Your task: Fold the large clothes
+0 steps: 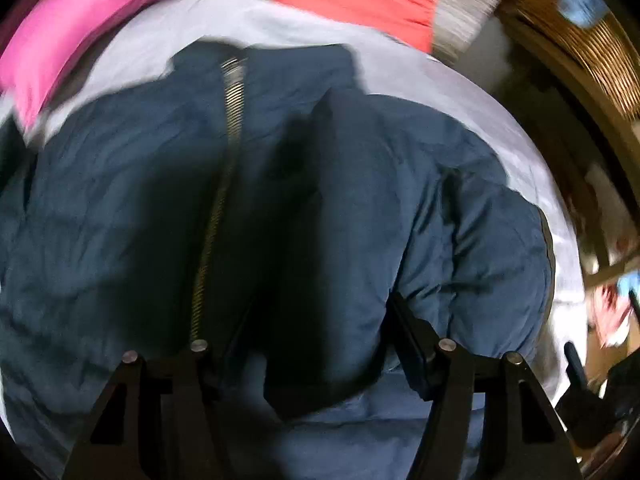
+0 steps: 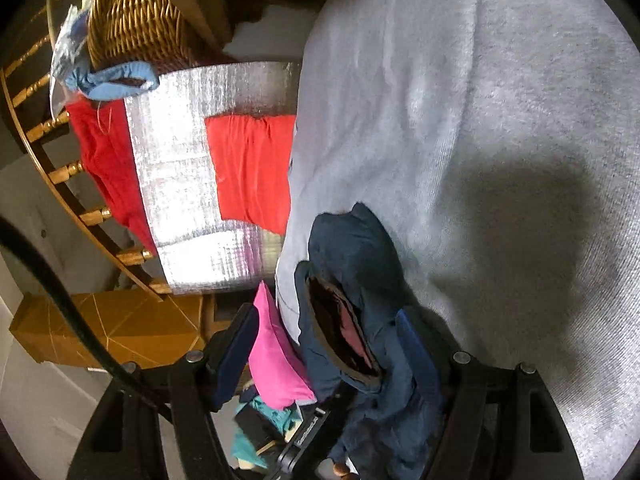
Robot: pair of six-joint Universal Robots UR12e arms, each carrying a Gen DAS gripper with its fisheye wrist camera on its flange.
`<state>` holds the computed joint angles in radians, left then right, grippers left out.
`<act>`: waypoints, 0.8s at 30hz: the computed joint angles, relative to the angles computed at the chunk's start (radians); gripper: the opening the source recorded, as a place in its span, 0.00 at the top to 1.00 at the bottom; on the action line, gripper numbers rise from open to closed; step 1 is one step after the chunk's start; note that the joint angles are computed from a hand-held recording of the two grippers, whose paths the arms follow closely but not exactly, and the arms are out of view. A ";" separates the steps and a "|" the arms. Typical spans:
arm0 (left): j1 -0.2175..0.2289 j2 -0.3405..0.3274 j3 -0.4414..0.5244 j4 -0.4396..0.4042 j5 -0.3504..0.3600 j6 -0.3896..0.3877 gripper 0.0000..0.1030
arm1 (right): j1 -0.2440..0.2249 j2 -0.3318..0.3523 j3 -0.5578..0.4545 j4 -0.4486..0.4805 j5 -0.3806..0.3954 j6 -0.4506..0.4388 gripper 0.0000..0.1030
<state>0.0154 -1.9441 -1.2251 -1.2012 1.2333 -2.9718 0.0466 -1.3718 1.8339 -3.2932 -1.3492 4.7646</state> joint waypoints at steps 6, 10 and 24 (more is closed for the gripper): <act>0.034 0.058 -0.049 0.013 0.044 0.033 0.35 | 0.001 0.011 -0.014 0.025 0.032 -0.004 0.28; 0.024 0.120 -0.107 0.154 0.099 0.064 0.28 | 0.007 0.019 -0.018 0.008 0.036 0.013 0.28; -0.147 0.059 -0.029 0.112 0.275 0.130 0.18 | -0.010 -0.019 0.013 0.007 -0.026 0.010 0.28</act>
